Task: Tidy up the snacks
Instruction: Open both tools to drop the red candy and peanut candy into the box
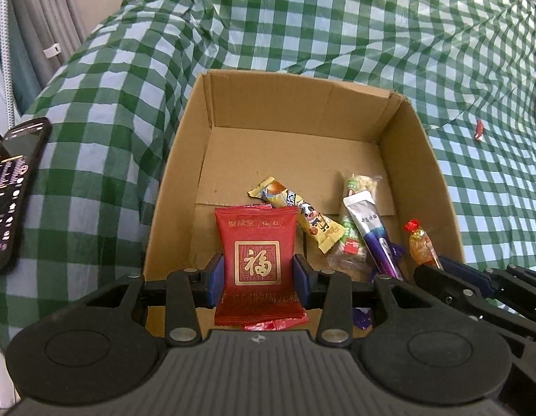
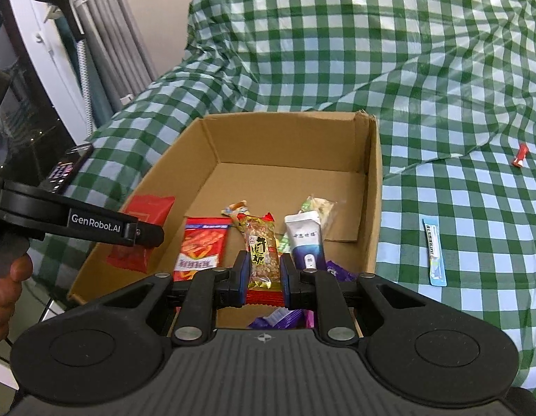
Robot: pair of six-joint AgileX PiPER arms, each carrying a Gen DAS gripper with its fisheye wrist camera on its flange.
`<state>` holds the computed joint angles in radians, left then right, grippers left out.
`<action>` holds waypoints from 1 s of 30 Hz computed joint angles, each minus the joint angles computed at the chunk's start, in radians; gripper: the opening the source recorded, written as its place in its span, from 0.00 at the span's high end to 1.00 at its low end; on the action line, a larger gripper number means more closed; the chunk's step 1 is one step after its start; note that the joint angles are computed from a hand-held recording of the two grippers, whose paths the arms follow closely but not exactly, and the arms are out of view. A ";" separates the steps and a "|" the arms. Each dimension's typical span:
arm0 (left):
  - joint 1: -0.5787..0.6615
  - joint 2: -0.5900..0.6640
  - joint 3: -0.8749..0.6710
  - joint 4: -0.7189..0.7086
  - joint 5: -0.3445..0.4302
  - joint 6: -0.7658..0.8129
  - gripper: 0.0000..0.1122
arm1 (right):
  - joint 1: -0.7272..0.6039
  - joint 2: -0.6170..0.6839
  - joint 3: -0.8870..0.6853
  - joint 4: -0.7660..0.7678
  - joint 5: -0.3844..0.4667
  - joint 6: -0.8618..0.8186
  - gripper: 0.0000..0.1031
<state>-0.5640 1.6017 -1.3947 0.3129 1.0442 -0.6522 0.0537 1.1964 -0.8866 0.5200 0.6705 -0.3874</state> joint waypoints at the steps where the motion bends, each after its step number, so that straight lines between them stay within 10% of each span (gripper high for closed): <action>1: 0.004 0.012 -0.006 -0.003 -0.003 0.005 0.59 | 0.001 0.013 -0.002 0.000 -0.008 0.001 0.81; 11: 0.031 0.108 -0.042 -0.005 -0.024 0.024 0.59 | -0.009 0.115 -0.013 0.033 -0.046 -0.035 0.81; 13: 0.033 0.118 -0.046 0.006 -0.026 0.016 0.49 | -0.012 0.126 -0.016 0.033 -0.050 -0.033 0.81; 15: 0.037 0.128 -0.066 0.006 -0.003 0.011 0.09 | -0.013 0.136 -0.022 0.030 -0.056 -0.017 0.80; 19: 0.029 0.063 -0.020 0.026 -0.011 -0.022 0.09 | -0.012 0.106 -0.026 0.008 -0.062 0.049 0.33; 30: -0.229 -0.215 0.212 0.175 0.159 -0.259 0.09 | 0.014 -0.172 0.051 -0.096 0.133 0.211 0.13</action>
